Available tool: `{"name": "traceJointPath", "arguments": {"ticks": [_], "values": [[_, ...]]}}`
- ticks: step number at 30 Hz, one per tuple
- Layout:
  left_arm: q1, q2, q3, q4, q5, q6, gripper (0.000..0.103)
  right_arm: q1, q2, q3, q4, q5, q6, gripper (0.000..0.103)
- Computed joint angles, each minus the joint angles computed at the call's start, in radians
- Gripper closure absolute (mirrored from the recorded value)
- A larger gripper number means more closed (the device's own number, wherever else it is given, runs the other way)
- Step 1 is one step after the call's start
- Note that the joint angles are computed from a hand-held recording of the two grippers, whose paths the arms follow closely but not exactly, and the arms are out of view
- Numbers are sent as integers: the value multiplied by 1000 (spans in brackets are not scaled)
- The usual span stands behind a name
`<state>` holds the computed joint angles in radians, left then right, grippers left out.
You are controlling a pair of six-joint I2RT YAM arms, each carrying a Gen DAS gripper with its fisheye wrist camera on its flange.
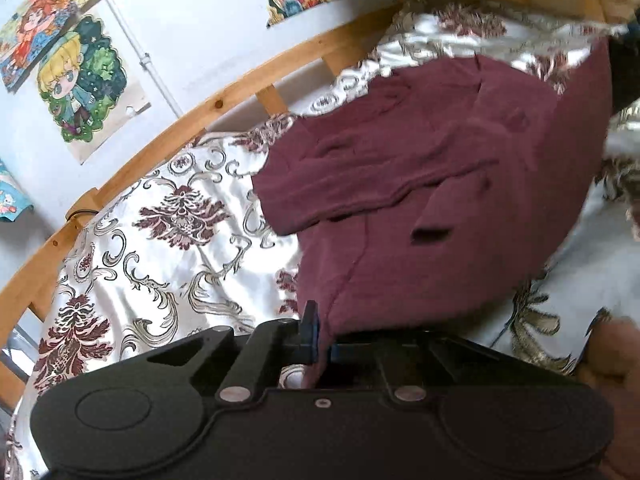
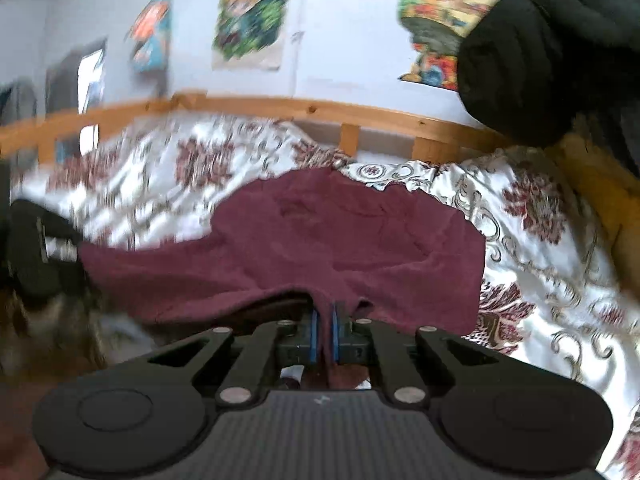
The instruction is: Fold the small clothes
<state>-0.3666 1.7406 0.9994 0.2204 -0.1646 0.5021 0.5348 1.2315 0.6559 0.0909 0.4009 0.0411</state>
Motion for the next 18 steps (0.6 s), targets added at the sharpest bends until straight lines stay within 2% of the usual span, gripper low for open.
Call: {"name": "traceJointPath", "arguments": {"ticks": [3, 6, 11, 18], "values": [[15, -38, -14, 8, 26, -55, 99, 66, -25, -14, -22, 80, -1, 96], [41, -98, -20, -28, 75, -123, 99, 120, -82, -35, -28, 157, 12, 96], [89, -215, -48, -83, 204, -145, 99, 223, -198, -82, -4, 317, 63, 96], [209, -319, 49, -335, 463, -171, 99, 467, -279, -37, -82, 604, 146, 96]]}}
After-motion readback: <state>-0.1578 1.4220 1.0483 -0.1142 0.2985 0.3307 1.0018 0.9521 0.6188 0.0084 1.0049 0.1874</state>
